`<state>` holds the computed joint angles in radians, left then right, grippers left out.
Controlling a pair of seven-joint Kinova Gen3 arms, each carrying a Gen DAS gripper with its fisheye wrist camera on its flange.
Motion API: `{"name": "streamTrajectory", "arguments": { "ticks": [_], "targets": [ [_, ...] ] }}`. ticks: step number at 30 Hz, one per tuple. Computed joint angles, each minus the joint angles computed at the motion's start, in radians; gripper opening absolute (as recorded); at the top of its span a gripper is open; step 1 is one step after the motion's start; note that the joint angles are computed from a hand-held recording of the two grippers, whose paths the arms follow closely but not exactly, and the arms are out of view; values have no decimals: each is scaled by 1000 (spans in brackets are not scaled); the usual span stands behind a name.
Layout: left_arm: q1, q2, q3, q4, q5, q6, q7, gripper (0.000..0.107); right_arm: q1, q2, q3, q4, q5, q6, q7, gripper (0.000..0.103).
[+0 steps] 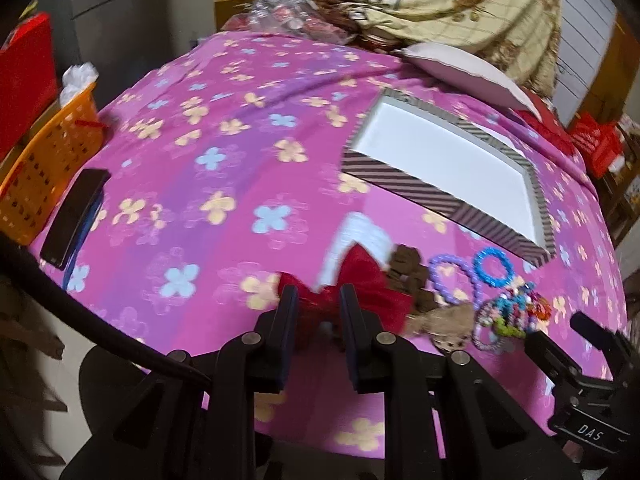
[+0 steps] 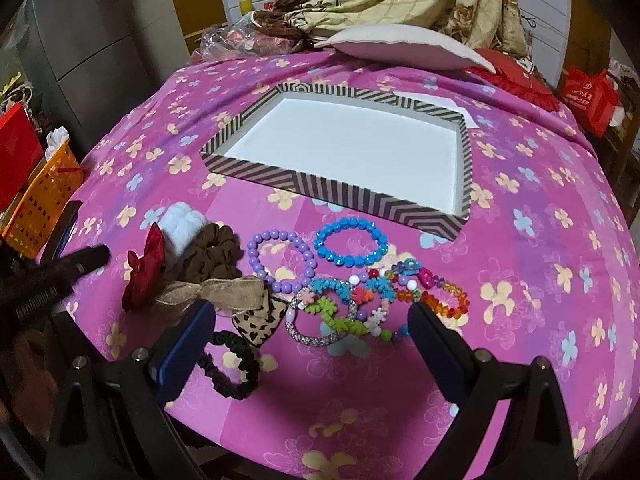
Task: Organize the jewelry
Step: 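Grasp the burlap bow with brown flower clip with the right tool while the left tool holds the red bow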
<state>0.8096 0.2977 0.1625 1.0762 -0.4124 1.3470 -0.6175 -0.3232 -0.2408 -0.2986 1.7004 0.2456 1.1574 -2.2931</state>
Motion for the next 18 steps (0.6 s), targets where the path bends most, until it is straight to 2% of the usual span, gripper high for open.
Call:
{"name": "streamTrajectory", "arguments": {
  "ticks": [6,9,11,15,18],
  "targets": [
    [-108,-49,1,83,107,-59,-16,40,-9,3,18,30,-29,-58,36,99],
    [-158,-63,18,116,186,-115,-53,48,-9,2,22,44,-41,-87,52,98],
    [-176,-55,28,119,222,-137,-85,51,-12,6,27,46,-48,-94,73,94],
    [-196,-24,38,98,283,-142,-162,52,-24,4,65,56,-118,-129,152,79],
    [-200,-21,34,101,311,-144,-197,52,-25,12,75,58,-161,-142,207,77]
  ]
}}
